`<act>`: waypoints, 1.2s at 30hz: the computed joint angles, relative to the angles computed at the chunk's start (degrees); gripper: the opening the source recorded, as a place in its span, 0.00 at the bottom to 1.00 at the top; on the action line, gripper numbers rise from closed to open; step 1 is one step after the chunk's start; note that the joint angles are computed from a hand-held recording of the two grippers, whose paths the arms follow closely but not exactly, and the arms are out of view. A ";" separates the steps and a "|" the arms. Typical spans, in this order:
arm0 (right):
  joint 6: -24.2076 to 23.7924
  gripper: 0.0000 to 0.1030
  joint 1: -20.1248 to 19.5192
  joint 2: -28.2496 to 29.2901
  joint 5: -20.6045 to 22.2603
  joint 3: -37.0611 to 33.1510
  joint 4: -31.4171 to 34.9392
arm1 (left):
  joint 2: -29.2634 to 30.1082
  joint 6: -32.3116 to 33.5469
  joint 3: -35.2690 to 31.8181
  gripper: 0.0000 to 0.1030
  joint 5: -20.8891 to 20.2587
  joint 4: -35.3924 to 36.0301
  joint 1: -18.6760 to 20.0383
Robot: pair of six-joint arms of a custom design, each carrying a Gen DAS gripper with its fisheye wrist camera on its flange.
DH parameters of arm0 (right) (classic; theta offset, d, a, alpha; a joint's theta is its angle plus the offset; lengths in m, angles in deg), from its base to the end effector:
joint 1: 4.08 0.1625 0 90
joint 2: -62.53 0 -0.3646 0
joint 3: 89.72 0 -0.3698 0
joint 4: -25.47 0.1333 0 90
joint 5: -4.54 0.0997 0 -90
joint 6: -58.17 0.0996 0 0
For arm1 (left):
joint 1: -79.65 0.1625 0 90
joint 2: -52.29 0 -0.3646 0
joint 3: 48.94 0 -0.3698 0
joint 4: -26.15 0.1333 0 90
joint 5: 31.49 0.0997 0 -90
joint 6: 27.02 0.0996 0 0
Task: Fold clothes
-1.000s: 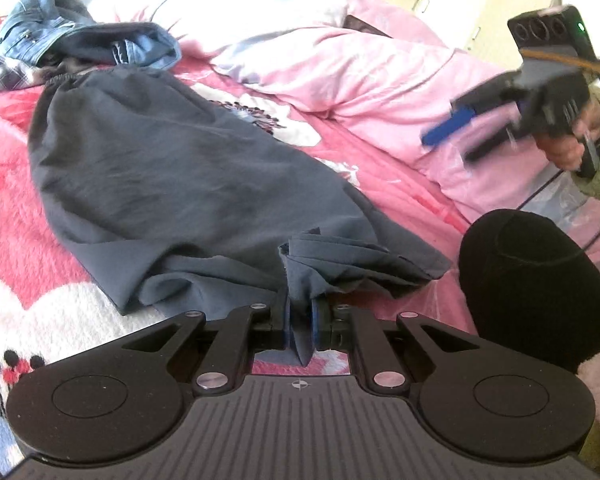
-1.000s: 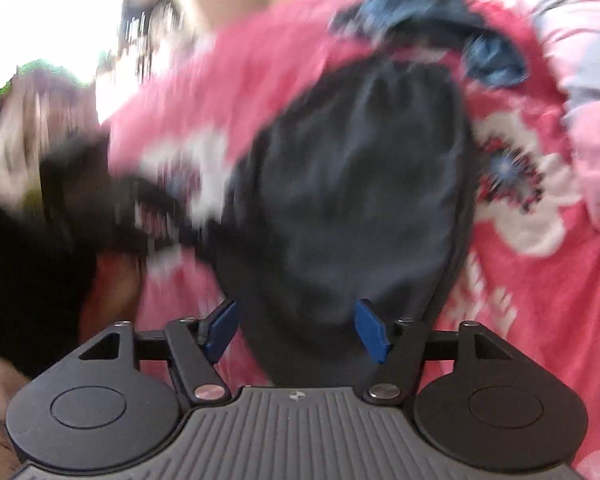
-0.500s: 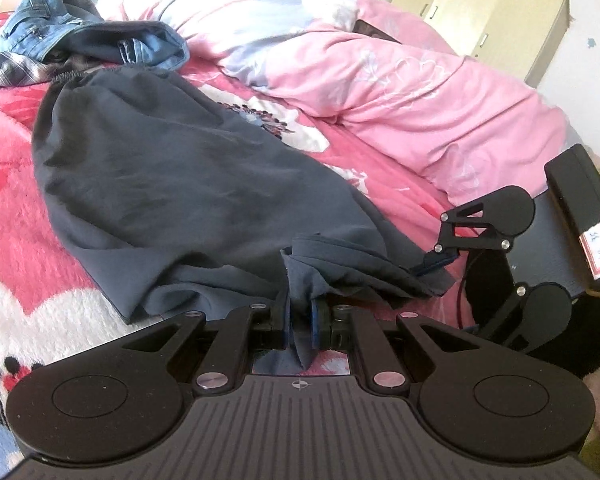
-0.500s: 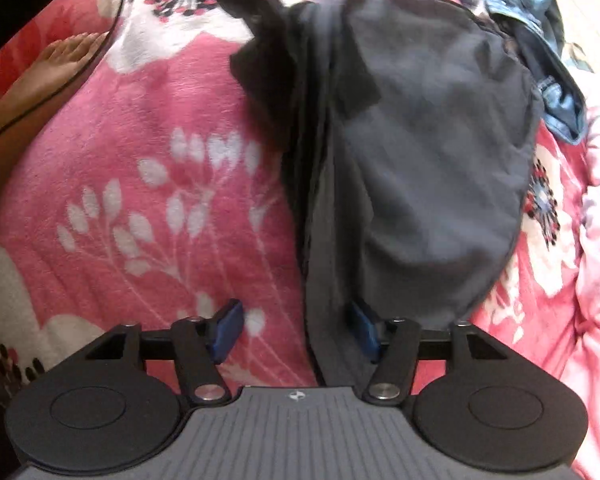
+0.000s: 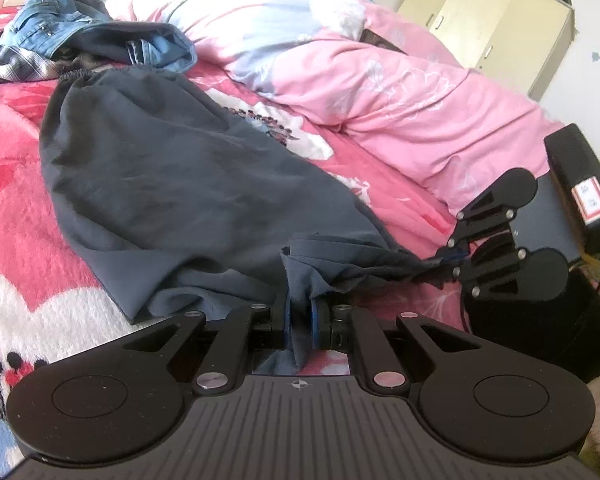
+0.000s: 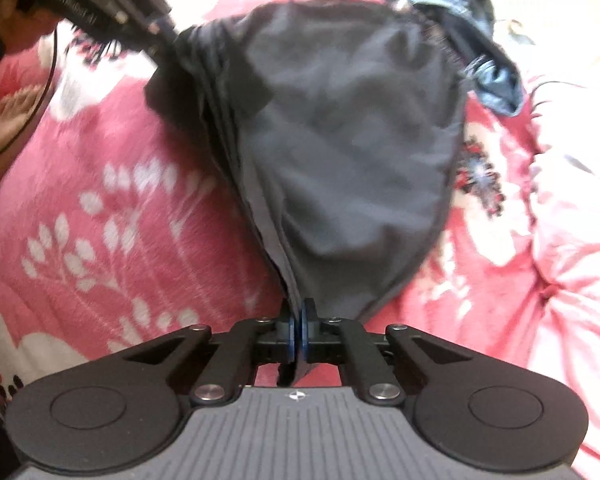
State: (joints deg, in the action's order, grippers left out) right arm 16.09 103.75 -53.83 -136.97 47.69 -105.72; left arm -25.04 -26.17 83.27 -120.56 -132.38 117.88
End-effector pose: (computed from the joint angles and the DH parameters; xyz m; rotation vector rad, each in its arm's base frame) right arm 0.1440 -0.2669 0.3325 0.9315 -1.9923 0.1584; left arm -0.2410 -0.3616 0.1425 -1.3426 -2.7220 0.3386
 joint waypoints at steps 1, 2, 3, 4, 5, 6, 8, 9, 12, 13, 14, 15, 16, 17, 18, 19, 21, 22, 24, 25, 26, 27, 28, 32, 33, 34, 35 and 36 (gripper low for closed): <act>0.08 0.03 0.21 0.06 0.18 -0.67 -0.07 | -0.10 -0.08 -0.09 0.08 -0.09 -0.08 0.01; -0.13 0.03 0.43 0.27 0.31 -1.33 -0.29 | -0.12 -0.21 -0.22 0.07 -0.18 -0.15 0.03; -0.42 0.03 0.66 0.66 0.41 -2.02 -0.51 | -0.10 -0.36 -0.39 0.07 -0.29 -0.25 0.10; -0.94 0.03 0.77 1.14 0.60 -2.69 -0.92 | -0.04 -0.53 -0.60 0.07 -0.34 -0.37 0.17; -1.65 0.03 0.77 1.70 0.87 -3.34 -1.48 | 0.07 -0.78 -0.80 0.08 -0.31 -0.61 0.23; -2.36 0.03 0.76 2.25 1.14 -3.99 -2.02 | 0.22 -1.27 -1.02 0.08 -0.26 -1.04 0.37; -3.84 0.03 0.48 3.79 1.71 -5.48 -2.97 | 0.61 -2.54 -1.38 0.07 0.25 -2.19 0.53; -4.58 0.03 0.31 4.62 1.99 -6.26 -3.38 | 0.78 -2.93 -1.57 0.07 0.49 -2.65 0.62; -7.00 0.03 -0.77 7.65 3.17 -9.06 -4.14 | 1.58 -4.29 -2.51 0.07 0.55 -3.90 1.33; -7.64 0.03 -1.24 8.78 3.74 -10.20 -4.10 | 1.94 -4.89 -2.92 0.07 0.46 -4.20 1.77; -8.26 0.03 -1.70 9.90 4.30 -11.36 -4.00 | 2.31 -5.42 -3.35 0.07 0.41 -4.49 2.24; -8.64 0.03 -2.04 11.02 4.80 -12.51 -3.78 | 2.70 -5.88 -3.79 0.07 0.34 -4.77 2.72; -8.84 0.03 -2.29 12.14 5.26 -13.65 -3.48 | 3.13 -6.22 -4.30 0.07 0.19 -5.05 3.28; -8.97 0.03 -2.68 13.35 5.82 -14.94 -3.08 | 3.61 -6.50 -4.87 0.07 -0.01 -5.35 3.87; -9.03 0.03 -3.17 14.63 6.45 -16.37 -2.58 | 4.10 -6.71 -5.49 0.07 -0.21 -5.62 4.48; -9.07 0.03 -3.64 15.91 7.07 -17.82 -2.02 | 4.62 -6.78 -6.14 0.07 -0.28 -5.89 5.05; -8.82 0.03 -4.36 18.29 7.99 -20.43 -0.96 | 5.73 -6.89 -7.48 0.07 -0.20 -6.47 6.08; -9.05 0.03 -4.77 19.61 8.32 -21.77 -0.74 | 6.36 -7.10 -8.22 0.07 -0.16 -6.69 6.62; -9.99 0.03 -5.52 22.32 8.81 -24.49 -0.51 | 7.72 -7.76 -9.84 0.07 -0.47 -7.15 7.85; -10.61 0.03 -5.85 23.71 8.99 -25.85 -0.51 | 8.32 -8.02 -10.55 0.07 -0.58 -7.37 8.38; -11.00 0.03 -6.19 24.99 9.24 -27.24 -0.27 | 8.99 -8.21 -11.33 0.07 -0.70 -7.64 8.93; -11.29 0.03 -6.49 26.16 9.45 -28.55 0.00 | 9.68 -8.41 -12.16 0.07 -0.84 -7.92 9.50; -11.66 0.03 -6.77 27.30 9.57 -29.79 0.17 | 10.38 -8.62 -12.99 0.07 -0.98 -8.19 10.06; -14.72 0.03 -7.63 32.10 9.29 -34.36 -0.79 | 13.08 -9.64 -16.25 0.07 -1.81 -9.26 12.33; -15.54 0.03 -7.81 33.35 9.17 -35.50 -1.25 | 13.76 -9.76 -17.07 0.07 -1.91 -9.50 12.84; -16.35 0.03 -8.00 34.59 9.06 -36.67 -1.67 | 14.42 -9.77 -17.87 0.07 -1.95 -9.72 13.32; -17.16 0.03 -8.21 35.76 8.98 -37.78 -2.11 | 15.12 -9.84 -18.70 0.07 -2.09 -9.95 13.83; -18.02 0.03 -8.43 36.81 8.94 -38.81 -2.56 | 15.85 -9.95 -19.55 0.07 -2.32 -10.19 14.38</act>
